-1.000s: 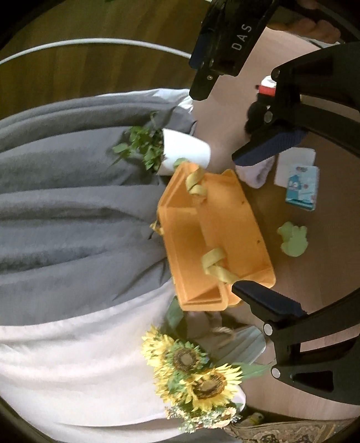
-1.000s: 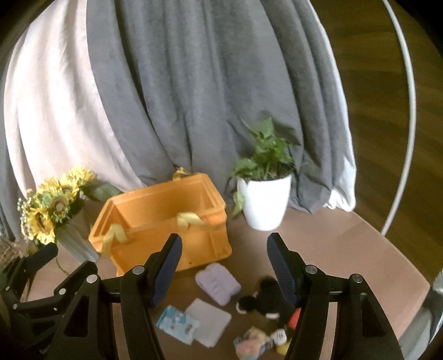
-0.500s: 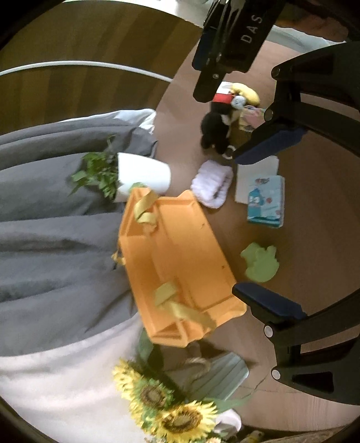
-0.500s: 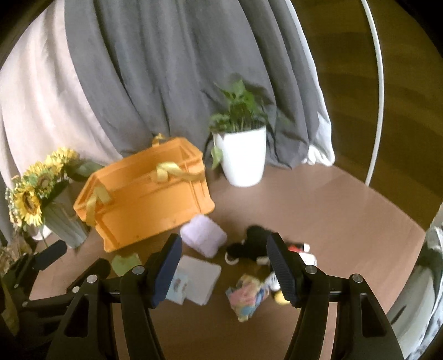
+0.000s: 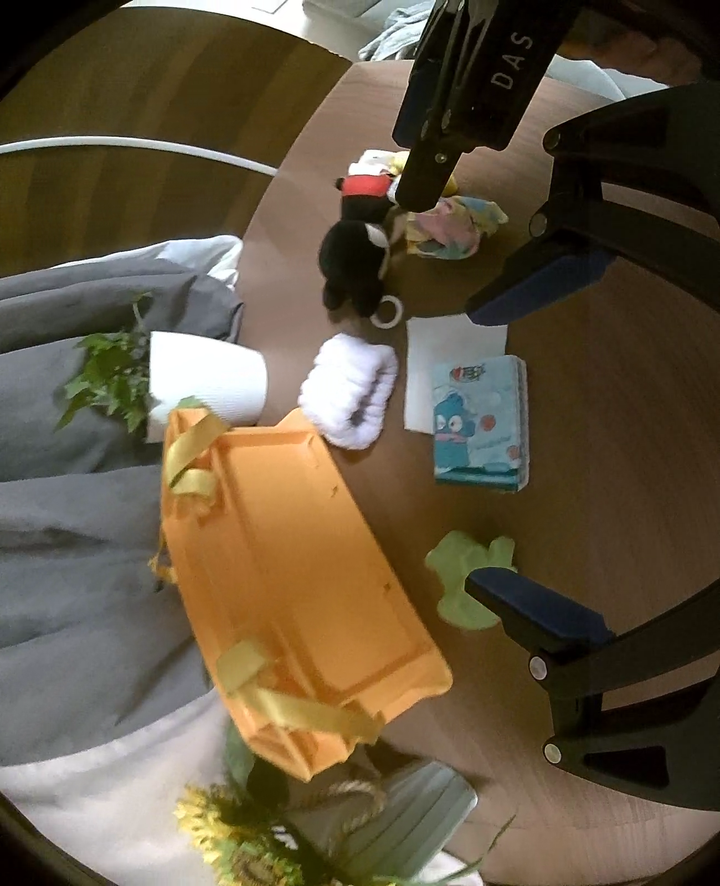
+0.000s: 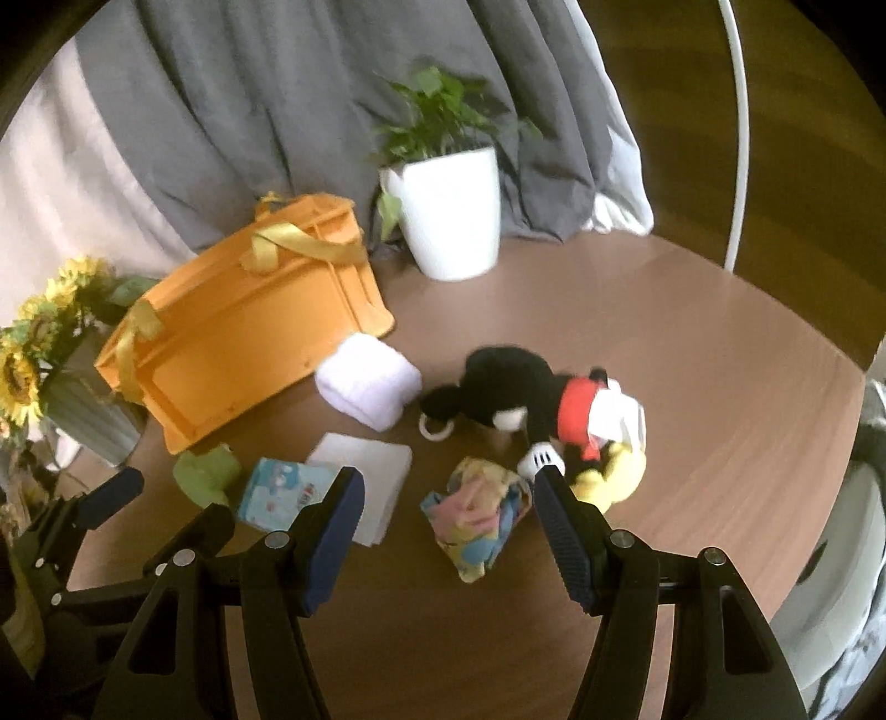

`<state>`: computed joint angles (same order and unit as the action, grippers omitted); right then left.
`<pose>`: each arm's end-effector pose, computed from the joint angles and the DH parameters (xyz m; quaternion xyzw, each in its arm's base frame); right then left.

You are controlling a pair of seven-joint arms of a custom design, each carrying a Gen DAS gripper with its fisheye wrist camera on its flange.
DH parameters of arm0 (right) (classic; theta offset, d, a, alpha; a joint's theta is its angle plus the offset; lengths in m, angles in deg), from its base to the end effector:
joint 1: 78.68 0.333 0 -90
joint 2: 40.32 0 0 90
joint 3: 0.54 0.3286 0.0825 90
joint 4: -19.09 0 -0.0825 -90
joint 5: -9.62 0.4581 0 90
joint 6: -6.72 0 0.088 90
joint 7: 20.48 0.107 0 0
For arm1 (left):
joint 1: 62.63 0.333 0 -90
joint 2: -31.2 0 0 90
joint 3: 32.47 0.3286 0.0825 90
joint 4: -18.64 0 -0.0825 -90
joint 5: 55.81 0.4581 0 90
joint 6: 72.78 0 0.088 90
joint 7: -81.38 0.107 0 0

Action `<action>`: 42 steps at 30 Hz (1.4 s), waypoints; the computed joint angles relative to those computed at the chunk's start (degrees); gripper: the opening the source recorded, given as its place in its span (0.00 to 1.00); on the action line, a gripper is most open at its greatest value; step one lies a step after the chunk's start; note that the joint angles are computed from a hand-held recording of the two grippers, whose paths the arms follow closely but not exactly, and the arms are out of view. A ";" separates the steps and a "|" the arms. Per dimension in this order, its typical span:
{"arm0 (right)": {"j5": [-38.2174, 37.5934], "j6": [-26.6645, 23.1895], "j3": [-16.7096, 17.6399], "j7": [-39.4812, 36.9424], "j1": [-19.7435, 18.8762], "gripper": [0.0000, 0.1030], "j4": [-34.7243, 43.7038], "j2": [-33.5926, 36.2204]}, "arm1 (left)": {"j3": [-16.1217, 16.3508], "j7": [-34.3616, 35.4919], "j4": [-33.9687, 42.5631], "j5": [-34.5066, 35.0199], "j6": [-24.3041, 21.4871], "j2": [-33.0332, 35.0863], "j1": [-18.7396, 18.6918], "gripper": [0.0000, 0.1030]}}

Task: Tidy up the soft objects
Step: 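Move the left tool to the blue package while the right tool approaches the colourful cloth, then grasp the blue printed package with the left tool while the right tool grasps the colourful cloth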

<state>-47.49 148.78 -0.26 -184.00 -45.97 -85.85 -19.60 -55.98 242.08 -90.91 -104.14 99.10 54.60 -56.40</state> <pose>0.6086 0.3984 0.3320 -0.4524 0.8132 -0.2599 0.2579 0.7053 -0.1420 0.3180 -0.4113 0.8242 -0.3365 0.1958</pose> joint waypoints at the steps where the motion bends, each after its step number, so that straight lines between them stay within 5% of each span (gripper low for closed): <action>1: 0.07 0.28 -0.07 0.60 -0.04 0.63 -0.14 0.16 | 0.69 -0.69 0.33 0.91 -0.30 0.44 -0.59 0.87; 24: 6.52 4.69 -1.84 -1.40 -0.38 0.62 1.57 5.25 | 6.19 -16.09 6.78 18.96 -4.84 8.15 -5.81 0.89; 28: 7.22 4.88 -2.22 -2.04 -0.22 0.57 1.78 5.66 | 5.78 -17.33 7.09 20.06 -5.68 8.60 -5.39 0.86; 32: 6.84 5.02 -2.68 -2.21 0.13 0.51 1.88 5.79 | 5.62 -17.93 6.69 20.75 -5.18 8.62 -5.15 0.71; 42: 4.95 4.20 -2.79 -3.26 0.80 0.39 1.78 5.59 | 3.95 -19.15 4.69 19.05 -2.63 7.63 -3.73 0.69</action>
<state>-42.54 152.98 -3.05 -187.25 -45.17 -84.06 -14.01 -52.03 222.92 -86.22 -85.09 96.47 62.22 -60.12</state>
